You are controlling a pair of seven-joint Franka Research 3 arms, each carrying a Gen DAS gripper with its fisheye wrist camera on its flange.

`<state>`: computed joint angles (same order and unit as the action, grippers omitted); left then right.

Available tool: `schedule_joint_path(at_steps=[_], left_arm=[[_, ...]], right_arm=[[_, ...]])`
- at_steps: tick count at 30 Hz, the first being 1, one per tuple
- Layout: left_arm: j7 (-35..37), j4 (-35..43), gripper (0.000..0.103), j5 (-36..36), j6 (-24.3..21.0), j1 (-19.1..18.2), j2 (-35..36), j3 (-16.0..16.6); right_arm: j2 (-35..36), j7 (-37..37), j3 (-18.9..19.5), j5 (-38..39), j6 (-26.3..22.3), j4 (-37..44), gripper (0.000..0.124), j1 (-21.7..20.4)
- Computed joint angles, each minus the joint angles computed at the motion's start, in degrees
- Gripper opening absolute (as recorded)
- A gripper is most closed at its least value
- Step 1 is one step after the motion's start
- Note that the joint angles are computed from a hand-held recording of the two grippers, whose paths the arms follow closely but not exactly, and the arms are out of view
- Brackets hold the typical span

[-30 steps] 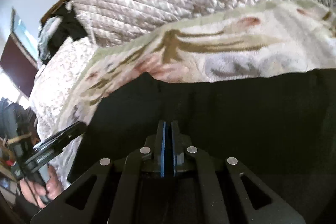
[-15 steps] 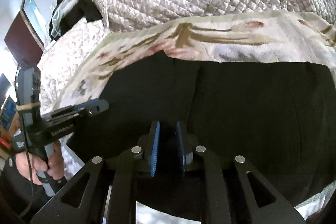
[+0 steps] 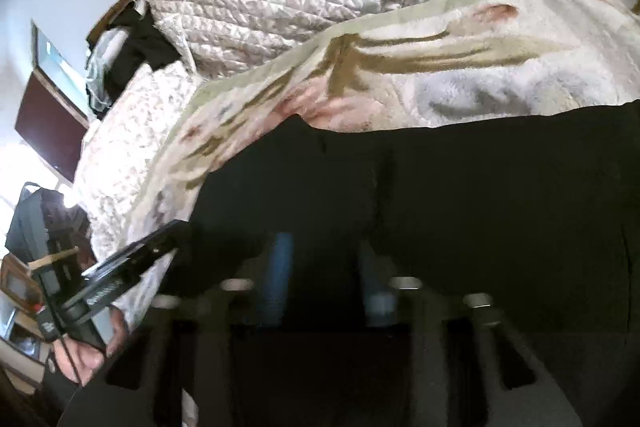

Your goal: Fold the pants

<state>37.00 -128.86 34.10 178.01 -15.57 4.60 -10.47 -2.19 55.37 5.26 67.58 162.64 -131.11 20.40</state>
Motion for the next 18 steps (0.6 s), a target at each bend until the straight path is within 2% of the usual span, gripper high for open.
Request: schedule_joint_path(at_steps=[5,7,9,14,16,18], left_arm=[[-0.07,-0.30,0.033,0.56,1.54,-0.17,-0.22,0.35],[1.42,-0.19,0.033,-0.88,1.58,0.16,0.05,-0.36],[1.75,-0.12,0.033,-1.33,1.24,-0.05,0.08,-0.35],[-0.27,-1.17,0.033,0.46,1.73,-0.28,-1.30,0.40],[1.36,-2.20,0.033,-1.74,2.00,0.36,-2.20,-0.56],[6.59,-4.36,0.033,-7.71,3.45,1.00,-3.50,-2.30]], right_arm=[[-2.86,-5.59,-0.47,7.43,1.32,-2.31,0.002,0.47],[-1.86,-2.84,-0.59,5.33,1.58,-2.41,0.002,0.28],[-1.94,-4.01,-0.65,7.42,1.66,-2.33,0.002,0.37],[-3.43,-0.84,-0.28,3.27,5.07,-4.17,0.002,0.97],[-4.10,1.16,-0.97,2.00,4.36,-4.95,0.002,0.64],[-6.72,5.67,-0.32,-3.41,6.58,-7.51,0.003,0.31]])
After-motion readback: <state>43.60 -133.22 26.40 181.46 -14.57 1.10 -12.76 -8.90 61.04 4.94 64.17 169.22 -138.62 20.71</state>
